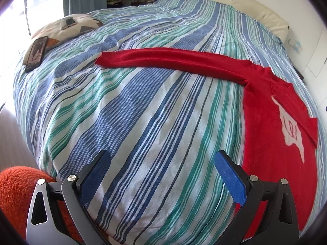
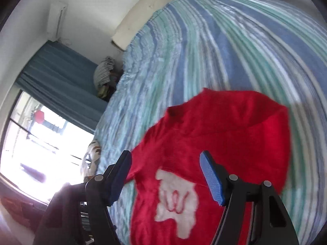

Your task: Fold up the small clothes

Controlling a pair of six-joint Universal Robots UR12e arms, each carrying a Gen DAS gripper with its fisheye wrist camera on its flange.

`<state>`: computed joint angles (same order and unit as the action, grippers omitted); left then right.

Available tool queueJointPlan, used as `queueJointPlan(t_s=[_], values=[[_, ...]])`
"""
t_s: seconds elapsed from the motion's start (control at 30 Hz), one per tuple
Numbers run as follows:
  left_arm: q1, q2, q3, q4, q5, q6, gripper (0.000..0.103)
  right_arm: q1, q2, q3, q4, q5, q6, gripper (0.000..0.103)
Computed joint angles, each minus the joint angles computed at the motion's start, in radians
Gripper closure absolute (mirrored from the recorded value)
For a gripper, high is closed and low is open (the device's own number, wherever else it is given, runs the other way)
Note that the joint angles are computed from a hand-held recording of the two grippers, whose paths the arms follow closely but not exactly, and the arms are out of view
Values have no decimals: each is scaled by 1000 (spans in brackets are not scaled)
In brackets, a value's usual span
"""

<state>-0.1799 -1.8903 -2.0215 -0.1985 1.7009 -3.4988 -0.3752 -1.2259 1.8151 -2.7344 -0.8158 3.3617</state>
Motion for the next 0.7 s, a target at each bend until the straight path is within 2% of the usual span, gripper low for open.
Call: queueJointPlan(t_s=[0.1,0.17,0.23,0.27,0.4,0.47,0.57,0.6,0.63,0.67,0.7], values=[[-11,-4,4,-5,18,17,1,-33,12,19,78,-19,18,34],[-16,-7,6,-8,30,25,1,-48,37,34,115,-23,64,34],[-20,-10,10,-19,42,29,1,-49,49,49,144,-122,75,35],[-20,-11,12,-25,46,28,1,-49,57,60,119,-161,84,43],[-15,-8,8,-29,39,23,1,-75,32,135,-92,-122,153,43],[-12,-9,9,-31,29,20,1,-88,-10,159,-79,-46,83,43],[-11,-10,11,-33,18,21,1,-94,-65,191,85,30,-101,42],[-12,-11,11,-35,16,25,1,-94,-78,199,164,29,-163,42],[-13,-10,11,-35,17,31,1,-87,-87,205,219,-6,-197,42],[-15,-10,11,-33,19,35,1,-83,-95,216,254,-63,-221,42],[-17,-8,8,-30,21,40,1,-82,-98,231,249,-117,-221,43]])
